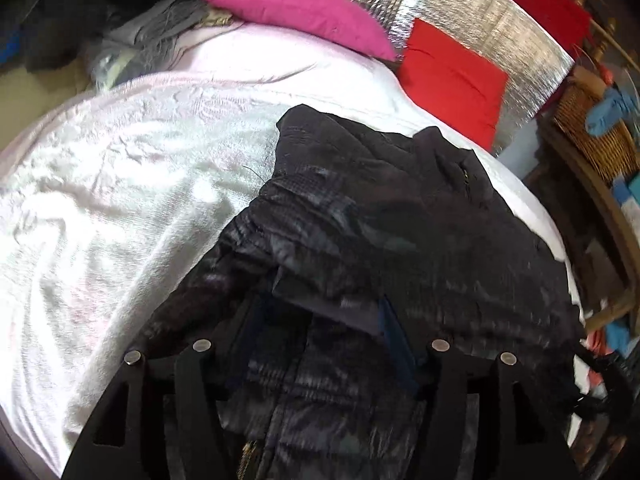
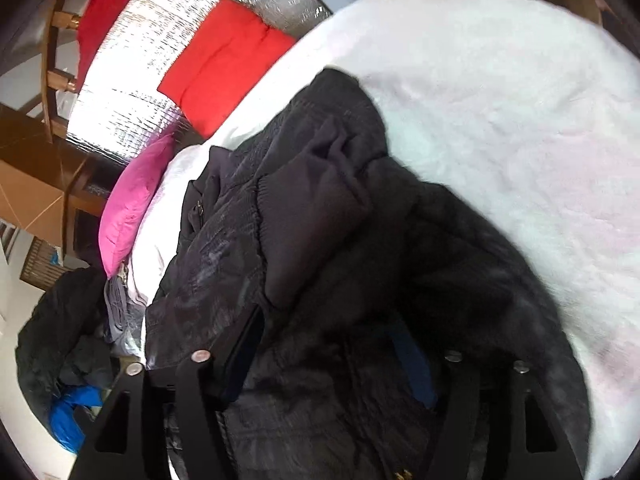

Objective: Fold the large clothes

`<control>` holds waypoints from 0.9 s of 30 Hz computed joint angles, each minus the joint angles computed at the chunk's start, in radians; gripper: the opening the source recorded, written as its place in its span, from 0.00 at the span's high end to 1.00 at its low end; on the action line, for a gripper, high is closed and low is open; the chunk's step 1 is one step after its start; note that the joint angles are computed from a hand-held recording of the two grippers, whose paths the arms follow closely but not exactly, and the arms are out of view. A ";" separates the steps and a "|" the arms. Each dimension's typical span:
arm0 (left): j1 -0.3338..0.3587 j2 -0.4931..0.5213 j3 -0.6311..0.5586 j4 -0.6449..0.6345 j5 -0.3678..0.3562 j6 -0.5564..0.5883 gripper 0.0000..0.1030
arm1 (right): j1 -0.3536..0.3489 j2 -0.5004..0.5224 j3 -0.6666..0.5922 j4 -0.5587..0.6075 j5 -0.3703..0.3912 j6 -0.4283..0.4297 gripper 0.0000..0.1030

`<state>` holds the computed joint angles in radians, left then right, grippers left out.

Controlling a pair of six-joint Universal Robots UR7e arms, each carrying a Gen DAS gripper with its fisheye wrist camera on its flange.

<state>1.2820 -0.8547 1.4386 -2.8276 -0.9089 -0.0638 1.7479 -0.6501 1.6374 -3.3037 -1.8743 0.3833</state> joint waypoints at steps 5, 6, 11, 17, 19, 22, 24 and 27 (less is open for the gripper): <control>-0.033 -0.084 0.165 -0.148 0.054 0.088 0.30 | 0.034 -0.029 0.120 -0.182 -0.032 -0.102 0.29; -0.036 -0.094 0.190 -0.176 0.060 0.098 0.30 | 0.048 -0.031 0.146 -0.233 -0.060 -0.147 0.29; -0.060 -0.166 0.365 -0.387 0.139 0.205 0.30 | 0.090 -0.043 0.243 -0.398 -0.139 -0.309 0.29; -0.077 -0.233 0.528 -0.595 0.229 0.313 0.27 | 0.129 -0.060 0.388 -0.584 -0.193 -0.459 0.28; -0.066 -0.278 0.577 -0.564 0.232 0.274 0.26 | 0.131 -0.084 0.446 -0.602 -0.197 -0.465 0.28; -0.030 -0.382 0.635 -0.382 0.175 0.093 0.26 | 0.111 -0.137 0.545 -0.584 -0.172 -0.435 0.27; -0.004 -0.433 0.651 -0.278 0.128 -0.031 0.26 | 0.099 -0.168 0.593 -0.552 -0.180 -0.404 0.27; 0.032 -0.476 0.634 -0.079 0.065 -0.194 0.18 | 0.099 -0.186 0.628 -0.518 -0.230 -0.389 0.27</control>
<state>1.3145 -1.3306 2.0723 -2.9071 -0.8436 -0.2579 1.8472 -0.8360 2.2651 -3.8215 -2.1047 -0.0056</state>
